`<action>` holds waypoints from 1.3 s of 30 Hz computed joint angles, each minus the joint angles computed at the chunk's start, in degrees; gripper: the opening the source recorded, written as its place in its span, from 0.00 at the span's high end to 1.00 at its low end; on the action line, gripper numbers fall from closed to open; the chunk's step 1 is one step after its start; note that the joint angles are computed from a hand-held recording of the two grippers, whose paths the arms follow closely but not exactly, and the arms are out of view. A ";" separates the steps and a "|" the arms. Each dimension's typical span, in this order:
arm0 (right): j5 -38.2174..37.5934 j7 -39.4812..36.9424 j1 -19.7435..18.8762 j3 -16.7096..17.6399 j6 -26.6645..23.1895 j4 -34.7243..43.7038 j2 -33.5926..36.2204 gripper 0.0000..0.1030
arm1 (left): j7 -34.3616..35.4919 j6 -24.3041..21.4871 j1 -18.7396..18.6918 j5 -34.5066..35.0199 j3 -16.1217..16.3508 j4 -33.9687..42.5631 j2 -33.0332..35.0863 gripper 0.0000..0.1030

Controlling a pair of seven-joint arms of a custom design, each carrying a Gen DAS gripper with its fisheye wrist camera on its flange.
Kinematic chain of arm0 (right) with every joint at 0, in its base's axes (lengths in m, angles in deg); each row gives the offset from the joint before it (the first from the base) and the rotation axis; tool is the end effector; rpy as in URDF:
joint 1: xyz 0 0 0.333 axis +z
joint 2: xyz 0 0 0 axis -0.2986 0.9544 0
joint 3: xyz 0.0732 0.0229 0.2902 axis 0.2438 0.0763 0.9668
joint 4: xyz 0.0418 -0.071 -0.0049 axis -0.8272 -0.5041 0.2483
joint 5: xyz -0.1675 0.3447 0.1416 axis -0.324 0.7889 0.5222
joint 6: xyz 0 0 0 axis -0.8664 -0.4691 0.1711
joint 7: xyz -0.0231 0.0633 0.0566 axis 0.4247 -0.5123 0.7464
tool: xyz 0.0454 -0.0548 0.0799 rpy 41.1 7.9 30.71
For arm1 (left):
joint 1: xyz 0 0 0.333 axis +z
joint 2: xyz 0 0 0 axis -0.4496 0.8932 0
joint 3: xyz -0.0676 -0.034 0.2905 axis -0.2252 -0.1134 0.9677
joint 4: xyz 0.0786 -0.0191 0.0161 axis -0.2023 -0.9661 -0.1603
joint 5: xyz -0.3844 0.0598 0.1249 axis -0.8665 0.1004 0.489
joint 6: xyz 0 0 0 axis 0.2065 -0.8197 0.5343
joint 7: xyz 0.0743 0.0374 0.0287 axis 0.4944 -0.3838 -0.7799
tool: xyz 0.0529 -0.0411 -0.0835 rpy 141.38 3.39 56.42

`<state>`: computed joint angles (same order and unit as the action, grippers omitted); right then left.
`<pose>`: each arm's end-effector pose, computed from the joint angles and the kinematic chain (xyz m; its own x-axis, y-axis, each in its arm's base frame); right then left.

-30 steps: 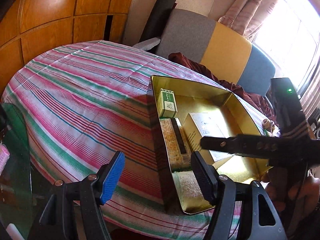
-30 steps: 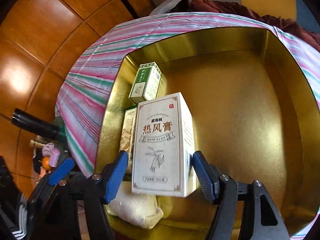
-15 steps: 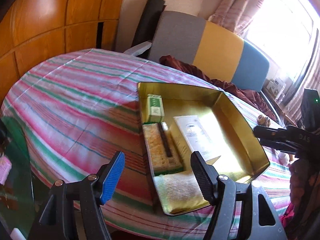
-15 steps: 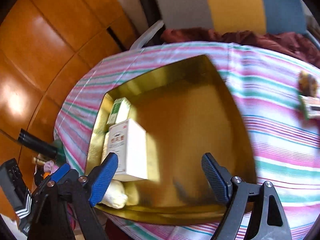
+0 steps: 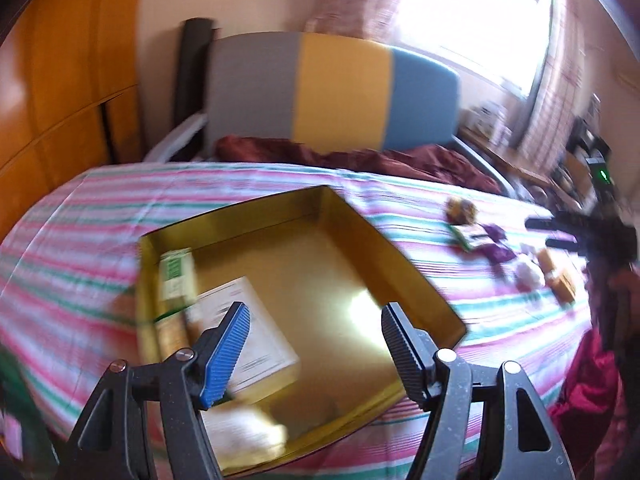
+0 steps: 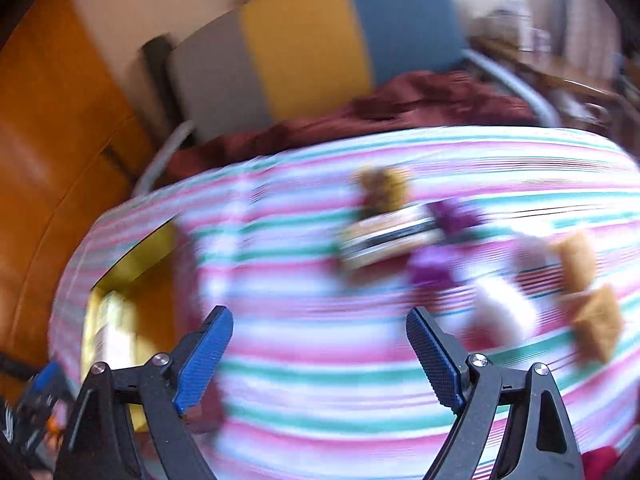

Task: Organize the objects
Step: 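Move the left tool to the second cracker packet and grasp it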

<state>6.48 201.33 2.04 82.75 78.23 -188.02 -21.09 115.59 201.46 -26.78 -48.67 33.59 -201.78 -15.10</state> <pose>0.5140 0.2480 0.4774 0.0946 -0.9606 -0.2614 -0.8204 0.0736 -0.5670 0.4392 -0.0464 0.4736 0.0483 -0.9943 0.0951 -0.6901 -0.1021 -0.7165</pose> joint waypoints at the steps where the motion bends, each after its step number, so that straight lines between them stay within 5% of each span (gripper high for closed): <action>1: -2.33 2.51 -1.43 -0.38 0.16 -0.06 0.04 0.12 | 0.55 0.00 -0.79 0.28 -0.45 1.43 1.40 0.33; 4: -7.42 8.55 -4.85 -1.57 0.70 -0.28 0.69 0.12 | 3.20 -0.33 -3.26 1.10 -1.06 5.98 5.65 0.33; 8: -4.32 9.92 -6.46 -3.42 4.08 -2.83 1.43 0.12 | 7.14 -2.56 -6.42 1.18 -1.76 13.69 12.51 0.33; 22: 24.62 -8.04 -4.09 -6.27 3.08 -4.13 0.08 0.11 | 17.19 -21.46 -11.41 8.68 -5.32 53.18 47.15 0.31; 27: 29.14 -11.72 -4.13 -6.11 1.98 -3.55 0.61 0.10 | 18.67 -26.98 -14.02 11.68 -3.93 65.88 57.43 0.26; 39: 32.70 -15.77 -4.56 -5.25 1.02 -2.57 1.46 0.09 | 24.53 -34.51 -15.66 10.32 -3.50 83.11 70.55 0.22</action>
